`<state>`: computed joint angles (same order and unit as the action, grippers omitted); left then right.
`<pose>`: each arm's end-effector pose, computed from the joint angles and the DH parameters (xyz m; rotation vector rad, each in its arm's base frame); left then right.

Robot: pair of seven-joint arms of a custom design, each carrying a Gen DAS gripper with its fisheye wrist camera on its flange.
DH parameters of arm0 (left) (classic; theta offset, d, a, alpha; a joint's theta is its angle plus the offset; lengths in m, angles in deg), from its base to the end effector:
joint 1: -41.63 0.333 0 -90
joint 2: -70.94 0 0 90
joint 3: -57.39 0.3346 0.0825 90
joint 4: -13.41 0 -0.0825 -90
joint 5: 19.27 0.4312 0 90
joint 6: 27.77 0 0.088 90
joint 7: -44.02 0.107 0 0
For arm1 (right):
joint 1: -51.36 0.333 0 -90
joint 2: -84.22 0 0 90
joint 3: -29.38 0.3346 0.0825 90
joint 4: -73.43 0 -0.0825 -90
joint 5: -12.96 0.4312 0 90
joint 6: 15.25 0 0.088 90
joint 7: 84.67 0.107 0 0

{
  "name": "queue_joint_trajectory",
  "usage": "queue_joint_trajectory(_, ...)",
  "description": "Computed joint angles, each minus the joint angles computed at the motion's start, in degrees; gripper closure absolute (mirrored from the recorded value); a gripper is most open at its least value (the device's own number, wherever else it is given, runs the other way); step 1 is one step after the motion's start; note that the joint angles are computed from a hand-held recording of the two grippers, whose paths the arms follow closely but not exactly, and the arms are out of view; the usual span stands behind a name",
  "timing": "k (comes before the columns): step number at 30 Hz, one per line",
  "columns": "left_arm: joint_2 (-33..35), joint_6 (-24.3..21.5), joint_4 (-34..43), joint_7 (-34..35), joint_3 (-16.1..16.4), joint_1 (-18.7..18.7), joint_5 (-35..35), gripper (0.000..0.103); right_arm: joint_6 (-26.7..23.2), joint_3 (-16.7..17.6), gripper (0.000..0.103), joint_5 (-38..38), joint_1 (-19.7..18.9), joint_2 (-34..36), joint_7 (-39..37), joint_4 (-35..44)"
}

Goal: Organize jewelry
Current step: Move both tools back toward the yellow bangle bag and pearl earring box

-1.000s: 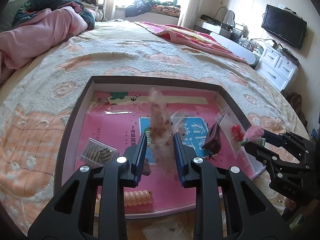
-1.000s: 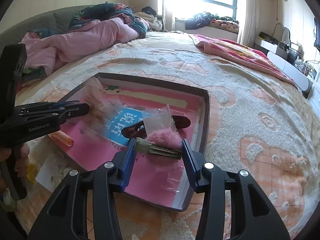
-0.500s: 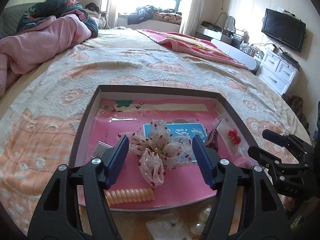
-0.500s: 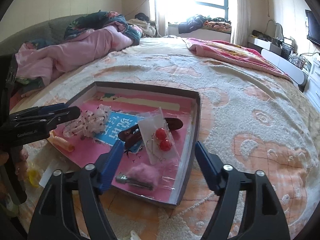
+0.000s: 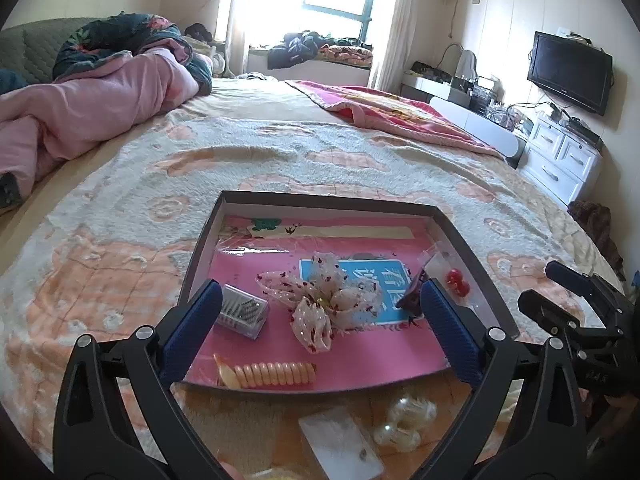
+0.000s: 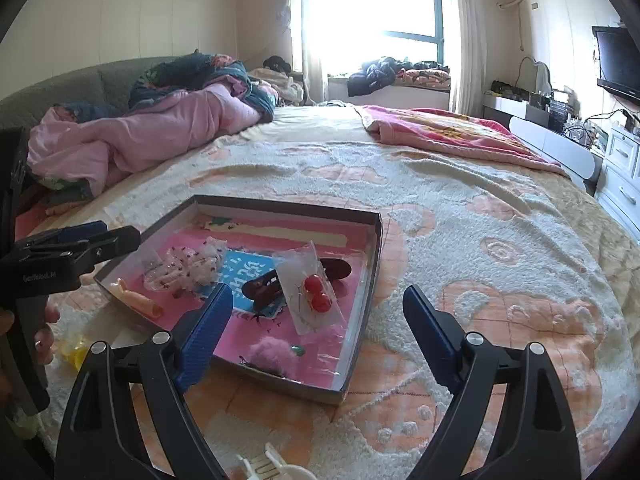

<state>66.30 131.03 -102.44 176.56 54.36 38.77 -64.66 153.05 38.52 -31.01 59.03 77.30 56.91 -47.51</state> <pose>0.6205 -0.0339 0.5749 -1.5397 1.9258 -1.1376 0.5606 0.2201 0.5656 -1.6534 1.5232 -0.8147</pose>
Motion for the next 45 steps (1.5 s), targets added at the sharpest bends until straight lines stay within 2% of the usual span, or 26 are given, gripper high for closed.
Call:
queue_joint_trajectory(10, -4.7, 2.5, -4.4, 1.6, 1.8, -2.1, -0.7, 0.012, 1.8, 2.5, 0.019, -1.8, -2.5, -3.6, 3.0, -2.8)
queue_joint_trajectory(21, -9.3, 4.7, -9.1, 3.0, 5.6, -6.3, -1.3, 0.012, 3.9, 6.4, 0.019, 1.5, -6.1, -7.4, 1.4, -6.3)
queue_joint_trajectory(32, -12.1, 6.2, -12.7, -0.3, 8.3, -8.0, 2.2, 0.012, 4.8, 9.7, 0.019, 10.4, -7.8, -10.0, -6.2, -9.4)
queue_joint_trajectory(45, -15.2, 6.8, -16.6, -5.3, 11.0, -8.3, 8.3, 0.012, 5.5, 12.0, 0.019, 18.4, -6.7, -10.0, -15.1, -10.2)
